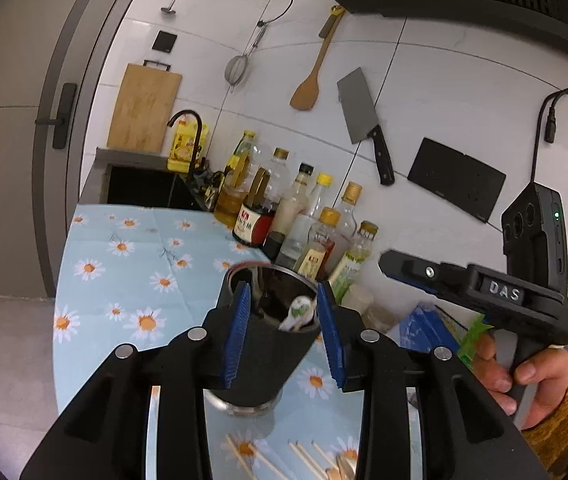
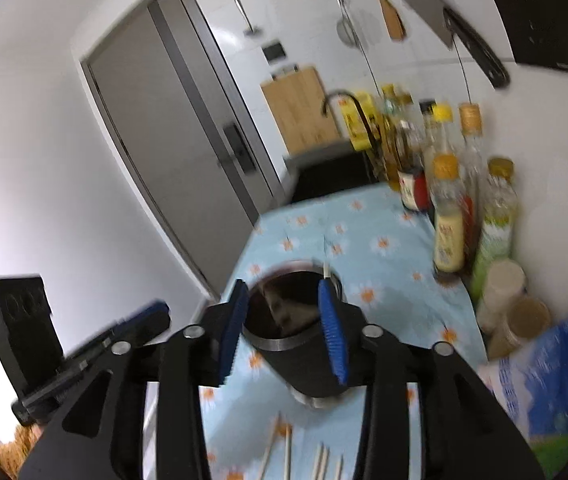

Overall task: Organize utensils
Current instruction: 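Open both tools to drop spoon and chopstick into the black holder, then grasp a chopstick with left tool while right tool grasps a wooden spoon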

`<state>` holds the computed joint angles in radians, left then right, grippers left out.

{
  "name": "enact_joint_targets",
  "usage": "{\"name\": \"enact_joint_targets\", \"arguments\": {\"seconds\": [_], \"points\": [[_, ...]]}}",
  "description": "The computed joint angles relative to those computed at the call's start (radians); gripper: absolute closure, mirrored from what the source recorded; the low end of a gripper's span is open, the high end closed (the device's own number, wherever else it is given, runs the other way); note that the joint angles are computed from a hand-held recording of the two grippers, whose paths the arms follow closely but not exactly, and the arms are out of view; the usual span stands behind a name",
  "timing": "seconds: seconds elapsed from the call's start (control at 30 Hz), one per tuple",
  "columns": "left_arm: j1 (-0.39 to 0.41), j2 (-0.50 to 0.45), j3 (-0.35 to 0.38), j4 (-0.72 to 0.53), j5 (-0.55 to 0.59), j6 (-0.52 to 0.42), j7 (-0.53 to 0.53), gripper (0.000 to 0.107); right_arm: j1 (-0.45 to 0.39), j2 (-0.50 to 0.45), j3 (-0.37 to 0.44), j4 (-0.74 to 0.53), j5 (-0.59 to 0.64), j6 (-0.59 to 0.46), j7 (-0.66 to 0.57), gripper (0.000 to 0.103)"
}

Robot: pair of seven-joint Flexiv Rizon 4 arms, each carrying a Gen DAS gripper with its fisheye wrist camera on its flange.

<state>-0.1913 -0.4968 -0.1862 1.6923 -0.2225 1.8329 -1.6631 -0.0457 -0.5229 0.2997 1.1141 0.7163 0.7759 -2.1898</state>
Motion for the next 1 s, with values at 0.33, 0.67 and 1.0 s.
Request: {"name": "enact_joint_targets", "arguments": {"seconds": [0.33, 0.67, 1.0], "points": [[0.029, 0.070, -0.068, 0.127, -0.018, -0.084, -0.023, 0.074, 0.126, 0.042, -0.141, 0.113, -0.411, -0.302, 0.334, 0.061], [0.082, 0.076, -0.158, 0.235, -0.050, -0.124, -0.062, 0.074, 0.163, 0.005, -0.160, 0.151, -0.562, -0.457, 0.446, 0.061], [0.181, 0.060, -0.284, 0.313, -0.058, -0.118, -0.095, 0.074, 0.177, -0.057, -0.168, 0.109, -0.596, -0.574, 0.559, 0.068]]}}
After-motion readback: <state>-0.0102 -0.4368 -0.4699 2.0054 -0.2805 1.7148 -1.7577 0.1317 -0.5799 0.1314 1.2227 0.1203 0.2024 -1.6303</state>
